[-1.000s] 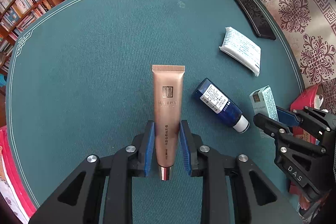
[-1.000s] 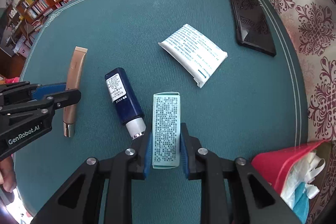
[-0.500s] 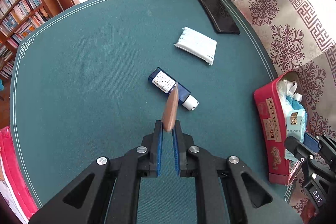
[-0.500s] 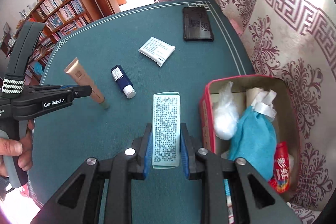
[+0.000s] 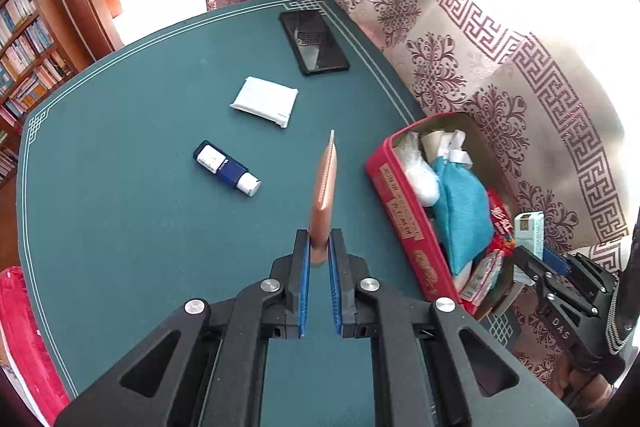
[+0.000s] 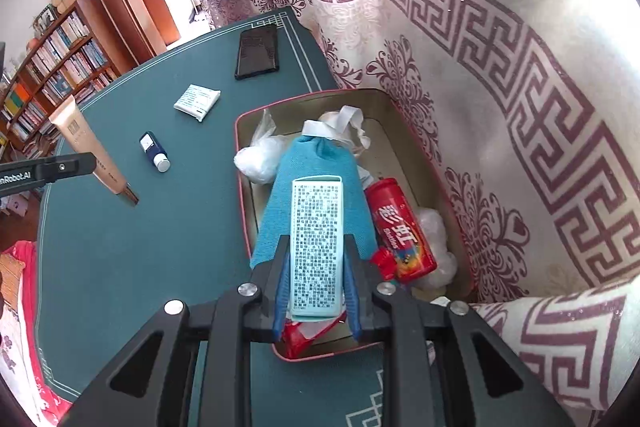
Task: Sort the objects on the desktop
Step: 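Grasp the beige cosmetic tube with the left tool while the right tool grasps the teal box, then carry the cosmetic tube and teal box into the red tin box and release both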
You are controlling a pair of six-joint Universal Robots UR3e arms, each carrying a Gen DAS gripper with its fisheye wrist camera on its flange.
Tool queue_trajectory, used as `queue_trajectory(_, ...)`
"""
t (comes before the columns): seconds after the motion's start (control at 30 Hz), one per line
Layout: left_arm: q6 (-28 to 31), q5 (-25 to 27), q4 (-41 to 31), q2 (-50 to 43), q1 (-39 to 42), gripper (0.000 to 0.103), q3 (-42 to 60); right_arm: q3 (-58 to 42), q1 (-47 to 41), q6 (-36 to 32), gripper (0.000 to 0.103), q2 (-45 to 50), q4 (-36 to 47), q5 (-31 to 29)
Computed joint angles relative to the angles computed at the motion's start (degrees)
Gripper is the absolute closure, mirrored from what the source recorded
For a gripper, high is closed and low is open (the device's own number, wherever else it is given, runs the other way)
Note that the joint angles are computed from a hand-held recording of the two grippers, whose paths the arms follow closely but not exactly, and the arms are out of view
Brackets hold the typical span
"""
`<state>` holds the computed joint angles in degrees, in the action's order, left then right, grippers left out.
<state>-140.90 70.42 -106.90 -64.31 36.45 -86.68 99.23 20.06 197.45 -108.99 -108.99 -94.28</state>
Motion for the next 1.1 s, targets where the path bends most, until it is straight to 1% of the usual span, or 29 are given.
queue_trajectory(0.07,-3.04,-0.28,0.10,-0.64,-4.65,0.094,1.20,0.98,-0.17,-1.34,0.077,-0.81,0.13,-1.23)
queue_trajectory(0.2,-11.90,1.68,4.85,-3.90,-17.23,0.094,2.57,3.73,-2.34,-6.20,0.077,-2.41,2.03,0.53)
queue_trajectory(0.27,-16.49,3.68,7.57,-6.94,-23.91,0.094,3.88,5.89,-3.46,-6.97,0.076,-4.40,2.70,1.29)
queue_trajectory(0.33,-20.71,6.26,10.72,-10.16,-30.56,0.093,5.15,8.07,-4.85,-9.21,0.076,-7.51,3.44,2.30)
queue_trajectory(0.43,-25.91,10.15,14.44,-14.79,-38.83,0.093,6.85,10.89,-6.78,-13.18,0.076,-13.43,3.97,1.27)
queue_trajectory(0.5,-28.24,11.46,15.36,-17.36,-42.67,0.093,8.22,12.14,-11.53,-17.30,0.074,-18.65,6.65,4.00)
queue_trajectory(0.57,-30.11,13.12,16.24,-19.60,-46.15,0.093,9.25,12.99,-17.90,-22.79,0.066,-23.86,10.52,8.33)
queue_trajectory(0.6,-30.92,13.97,16.51,-20.69,-47.77,0.093,9.85,13.45,-21.19,-25.72,0.060,-26.44,12.68,10.67)
queue_trajectory(0.63,-31.70,14.78,16.83,-21.64,-49.22,0.093,10.29,13.86,-23.89,-28.49,0.058,-28.72,14.64,12.59)
queue_trajectory(0.67,-32.46,15.59,16.96,-22.54,-50.46,0.093,10.77,14.14,-24.96,-30.22,0.057,-30.07,15.69,13.31)
queue_trajectory(0.77,-35.00,17.38,16.63,-25.01,-53.31,0.093,12.22,15.39,-24.92,-33.22,0.050,-32.88,16.09,12.84)
queue_trajectory(0.8,-35.79,17.68,16.38,-25.68,-53.89,0.093,12.62,15.65,-25.30,-34.18,0.048,-33.78,16.44,13.06)
queue_trajectory(0.87,-37.25,18.05,15.49,-26.96,-54.65,0.093,13.73,15.35,-29.25,-38.39,0.045,-36.40,20.07,16.40)
queue_trajectory(0.97,-39.29,17.02,12.45,-28.86,-54.64,0.092,16.42,15.04,-31.56,-42.48,0.041,-37.96,22.50,18.68)
queue_trajectory(1.03,-40.33,16.62,12.24,-28.82,-54.27,0.082,16.58,14.88,-32.36,-44.61,0.038,-38.37,23.40,19.77)
queue_trajectory(1.1,-41.38,16.97,12.23,-28.77,-54.21,0.075,16.84,14.58,-33.57,-46.91,0.036,-38.82,24.52,21.05)
